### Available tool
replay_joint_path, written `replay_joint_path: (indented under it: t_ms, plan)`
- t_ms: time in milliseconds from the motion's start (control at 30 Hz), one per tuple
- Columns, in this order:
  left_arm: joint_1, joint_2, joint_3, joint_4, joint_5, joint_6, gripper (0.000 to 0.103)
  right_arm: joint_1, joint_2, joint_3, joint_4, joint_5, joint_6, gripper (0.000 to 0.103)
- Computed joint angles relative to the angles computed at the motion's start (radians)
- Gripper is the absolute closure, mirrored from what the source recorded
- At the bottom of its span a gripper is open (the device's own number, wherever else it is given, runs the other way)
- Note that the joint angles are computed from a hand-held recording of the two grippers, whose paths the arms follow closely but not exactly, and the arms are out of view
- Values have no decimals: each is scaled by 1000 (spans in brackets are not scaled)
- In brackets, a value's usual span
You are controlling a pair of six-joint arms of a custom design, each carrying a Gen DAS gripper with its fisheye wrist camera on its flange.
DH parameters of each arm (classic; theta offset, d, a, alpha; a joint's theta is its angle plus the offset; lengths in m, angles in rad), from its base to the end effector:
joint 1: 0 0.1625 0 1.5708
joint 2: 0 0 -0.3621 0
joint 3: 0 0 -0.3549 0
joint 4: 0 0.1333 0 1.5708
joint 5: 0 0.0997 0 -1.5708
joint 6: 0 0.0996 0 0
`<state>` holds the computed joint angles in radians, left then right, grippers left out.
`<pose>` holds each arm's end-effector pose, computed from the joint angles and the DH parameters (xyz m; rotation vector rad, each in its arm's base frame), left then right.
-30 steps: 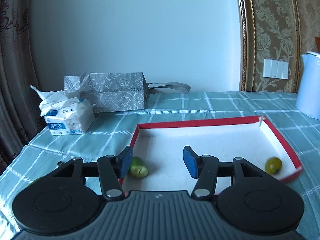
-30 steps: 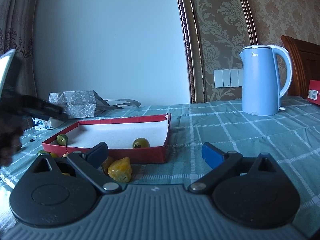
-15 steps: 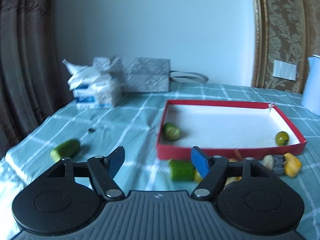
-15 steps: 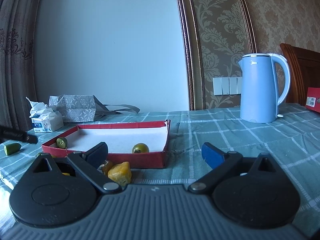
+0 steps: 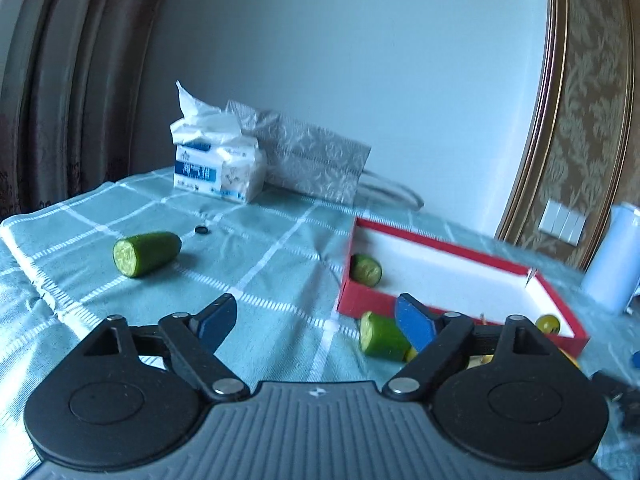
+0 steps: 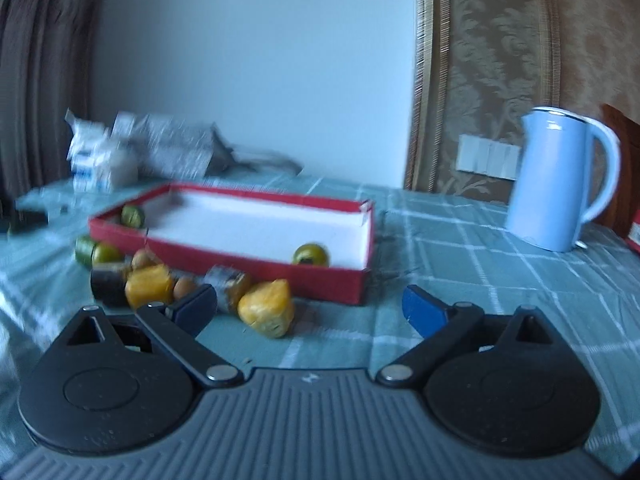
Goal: Organize fruits
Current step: 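Move the right gripper to the yellow fruit chunk and grasp it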
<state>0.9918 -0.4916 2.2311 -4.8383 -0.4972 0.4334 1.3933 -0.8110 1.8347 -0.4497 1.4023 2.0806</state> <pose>0.0145 -0.3815 0.0811 -0.0224 1.8726 -1.6250 0.0660 -0.4816 -0.0151 1.1377 -2.1449 1.1938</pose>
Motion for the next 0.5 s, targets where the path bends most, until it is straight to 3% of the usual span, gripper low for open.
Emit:
replay_joint_path:
  t_ms: [133, 167, 267, 400, 500]
  plan:
    - [8, -2, 5, 14, -18, -16, 16, 42, 60, -103, 112, 92, -41, 12]
    - [11, -4, 6, 19, -21, -20, 16, 51, 76, -132, 140, 115, -41, 17]
    - [16, -5, 10, 14, -32, -28, 16, 73, 115, -214, 213, 166, -31, 18]
    - [23, -12, 20, 42, -40, -59, 16, 93, 174, -342, 353, 219, -10, 45]
    - [28, -13, 24, 52, -49, -69, 16, 103, 193, -365, 361, 237, -33, 45]
